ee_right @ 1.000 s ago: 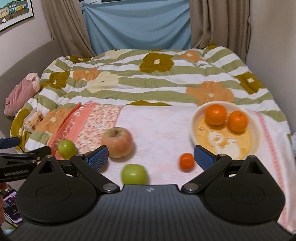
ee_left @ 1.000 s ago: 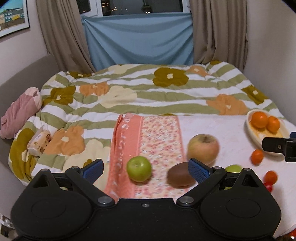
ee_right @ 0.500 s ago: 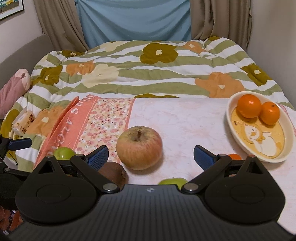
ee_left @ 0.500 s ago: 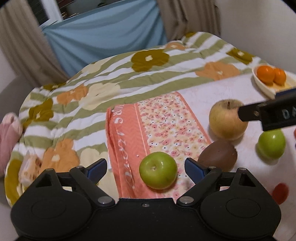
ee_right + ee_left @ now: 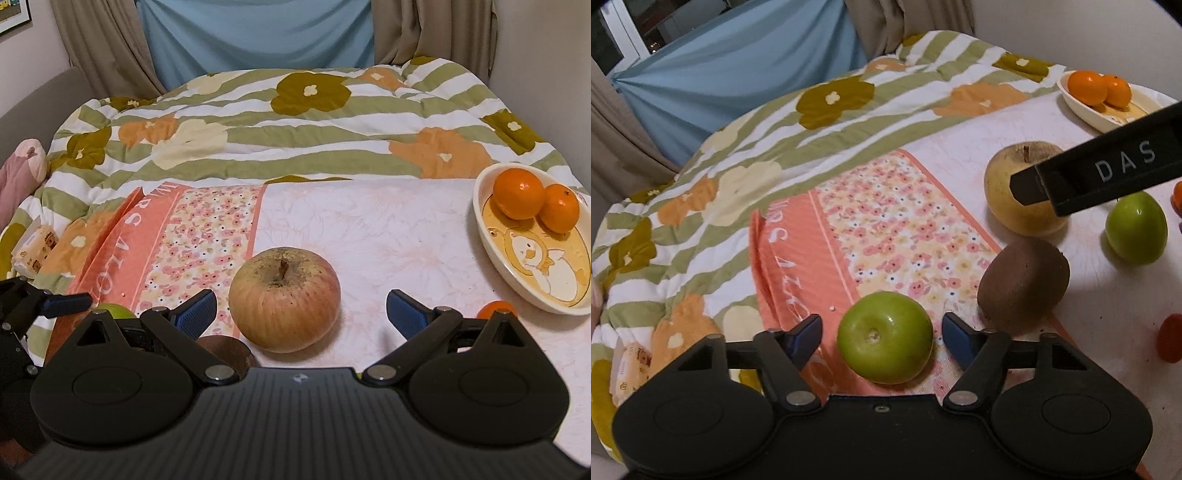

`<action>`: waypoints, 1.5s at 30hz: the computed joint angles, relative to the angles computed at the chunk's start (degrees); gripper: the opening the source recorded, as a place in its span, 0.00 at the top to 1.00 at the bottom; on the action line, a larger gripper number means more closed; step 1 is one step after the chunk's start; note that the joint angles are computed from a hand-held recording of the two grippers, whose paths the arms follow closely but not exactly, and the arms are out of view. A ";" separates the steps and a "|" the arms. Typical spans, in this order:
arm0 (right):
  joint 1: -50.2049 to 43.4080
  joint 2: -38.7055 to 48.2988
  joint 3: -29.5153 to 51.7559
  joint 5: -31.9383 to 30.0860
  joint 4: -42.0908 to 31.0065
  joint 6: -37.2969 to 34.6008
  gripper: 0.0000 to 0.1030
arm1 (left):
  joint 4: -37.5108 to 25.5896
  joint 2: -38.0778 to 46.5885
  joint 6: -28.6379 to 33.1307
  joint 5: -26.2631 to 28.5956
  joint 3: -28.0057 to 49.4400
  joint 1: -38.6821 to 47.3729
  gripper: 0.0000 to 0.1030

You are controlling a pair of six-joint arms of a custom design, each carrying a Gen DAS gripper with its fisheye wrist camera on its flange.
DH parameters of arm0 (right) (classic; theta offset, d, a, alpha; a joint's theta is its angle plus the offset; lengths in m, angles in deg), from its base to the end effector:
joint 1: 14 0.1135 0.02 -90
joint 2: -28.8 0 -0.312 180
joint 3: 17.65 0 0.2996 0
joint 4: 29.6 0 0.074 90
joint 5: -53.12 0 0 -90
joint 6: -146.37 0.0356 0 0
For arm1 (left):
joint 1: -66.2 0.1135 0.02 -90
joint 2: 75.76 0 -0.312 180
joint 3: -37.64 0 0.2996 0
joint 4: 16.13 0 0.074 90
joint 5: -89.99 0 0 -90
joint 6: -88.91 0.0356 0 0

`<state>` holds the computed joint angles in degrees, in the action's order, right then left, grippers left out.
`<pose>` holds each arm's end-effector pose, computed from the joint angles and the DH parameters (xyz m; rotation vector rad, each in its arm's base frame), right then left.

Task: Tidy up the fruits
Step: 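Grasp the green apple with the left tool while the right tool grasps the red apple, then carry both apples to the duck bowl and release them beside the oranges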

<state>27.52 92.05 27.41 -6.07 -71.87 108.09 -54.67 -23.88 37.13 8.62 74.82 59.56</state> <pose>0.1736 0.1294 0.2076 0.3884 2.3833 0.0057 0.1807 -0.0264 0.1954 1.0057 2.2730 0.0442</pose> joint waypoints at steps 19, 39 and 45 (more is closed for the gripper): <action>-2.56 7.09 1.08 -2.15 5.50 -4.62 0.00 | -2.60 4.21 -1.56 4.39 1.86 4.00 0.43; -3.85 5.75 0.39 -4.00 6.61 -9.30 0.12 | -6.18 -0.43 -4.29 4.07 1.86 4.31 0.43; -3.18 0.28 0.79 -3.53 3.41 -10.80 0.12 | -10.42 -4.20 -7.42 2.66 3.84 2.98 0.43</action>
